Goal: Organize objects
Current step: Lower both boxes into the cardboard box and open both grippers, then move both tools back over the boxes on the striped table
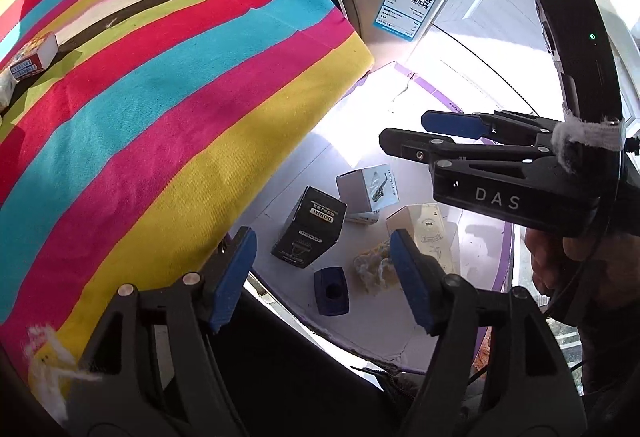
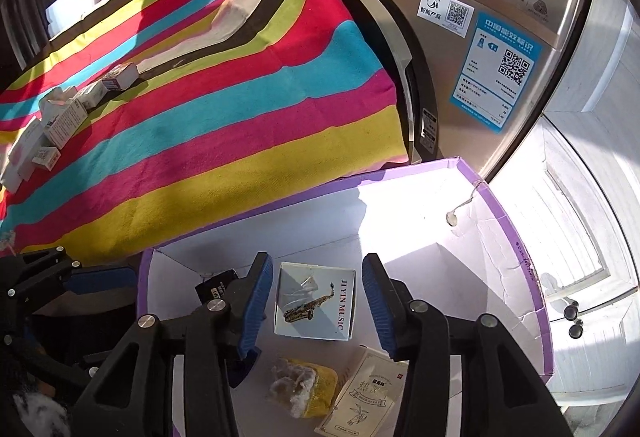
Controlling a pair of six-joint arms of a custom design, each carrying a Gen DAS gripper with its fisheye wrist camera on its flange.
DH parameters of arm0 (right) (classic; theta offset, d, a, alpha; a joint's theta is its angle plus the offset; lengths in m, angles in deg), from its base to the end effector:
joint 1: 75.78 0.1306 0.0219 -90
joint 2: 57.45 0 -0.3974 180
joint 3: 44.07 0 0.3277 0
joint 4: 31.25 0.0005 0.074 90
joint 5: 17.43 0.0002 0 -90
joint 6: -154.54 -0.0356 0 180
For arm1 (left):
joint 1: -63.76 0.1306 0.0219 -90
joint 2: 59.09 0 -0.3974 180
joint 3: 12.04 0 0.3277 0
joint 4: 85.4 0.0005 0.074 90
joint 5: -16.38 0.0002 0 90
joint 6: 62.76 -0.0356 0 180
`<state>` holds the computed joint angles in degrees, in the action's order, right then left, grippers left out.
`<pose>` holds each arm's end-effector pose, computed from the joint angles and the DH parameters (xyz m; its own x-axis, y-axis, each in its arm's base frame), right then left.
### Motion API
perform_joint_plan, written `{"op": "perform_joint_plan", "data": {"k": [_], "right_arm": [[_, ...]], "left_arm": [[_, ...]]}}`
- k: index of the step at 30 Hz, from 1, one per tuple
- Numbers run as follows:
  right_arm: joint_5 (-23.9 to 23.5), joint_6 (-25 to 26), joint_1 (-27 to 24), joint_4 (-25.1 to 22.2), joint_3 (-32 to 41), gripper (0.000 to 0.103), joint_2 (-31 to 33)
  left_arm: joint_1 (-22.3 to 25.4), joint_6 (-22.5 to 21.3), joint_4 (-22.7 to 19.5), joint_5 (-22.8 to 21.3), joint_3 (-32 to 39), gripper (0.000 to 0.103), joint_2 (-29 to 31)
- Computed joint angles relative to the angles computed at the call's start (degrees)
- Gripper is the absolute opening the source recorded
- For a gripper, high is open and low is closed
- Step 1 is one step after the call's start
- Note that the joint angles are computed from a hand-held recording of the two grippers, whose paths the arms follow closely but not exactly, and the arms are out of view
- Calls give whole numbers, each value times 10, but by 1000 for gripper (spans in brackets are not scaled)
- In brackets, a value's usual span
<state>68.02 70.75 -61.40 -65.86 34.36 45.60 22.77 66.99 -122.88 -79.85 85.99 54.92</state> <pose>0.4502 0.1178 0.2870 -0.7964 -0.3155 -0.5160 -0.3752 0.9268 0.0124 0.4276 -0.3671 0.3154 -0.8520 -0.1017 -0.5135 0.0760 0.9465 -0.3137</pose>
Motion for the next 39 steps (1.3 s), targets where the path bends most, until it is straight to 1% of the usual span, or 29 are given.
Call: {"op": "perform_joint_plan", "data": {"k": [3, 7, 9, 10, 13, 18, 23, 26, 28, 30, 32, 34, 36, 38, 39], "right_arm": [[3, -8, 2, -1, 5, 59, 0], [0, -19, 10, 8, 10, 65, -6], [-4, -21, 18, 11, 15, 72, -7], [-4, -20, 24, 12, 16, 73, -8], [-5, -14, 42, 19, 19, 77, -8], [-19, -6, 72, 32, 25, 79, -2], [-27, -5, 105, 41, 35, 82, 4], [-34, -7, 124, 43, 43, 82, 6], [-39, -2, 138, 44, 48, 83, 8], [-39, 1, 152, 45, 54, 84, 12], [-44, 6, 165, 41, 59, 84, 16], [-46, 8, 175, 37, 62, 84, 17], [-45, 13, 188, 38, 64, 84, 17], [-27, 16, 203, 47, 63, 85, 15], [-17, 17, 210, 52, 63, 87, 15]], "left_arm": [[-1, -2, 15, -27, -21, 74, -23], [1, -3, 60, -87, -74, 74, -70], [3, -9, 83, -116, -105, 75, -94], [4, -10, 89, -131, -118, 77, -104], [8, 6, 101, -169, -168, 78, -143], [20, 69, 80, -193, -230, 79, -203], [21, 156, 53, -248, -302, 79, -273], [14, 221, 19, -291, -343, 79, -317], [11, 267, -9, -307, -365, 79, -340], [11, 304, -24, -310, -388, 79, -360], [11, 331, -37, -311, -408, 79, -376], [12, 349, -41, -313, -426, 79, -394], [18, 351, -48, -316, -437, 77, -409], [28, 343, -52, -319, -442, 69, -418], [34, 337, -53, -319, -445, 67, -422]]}}
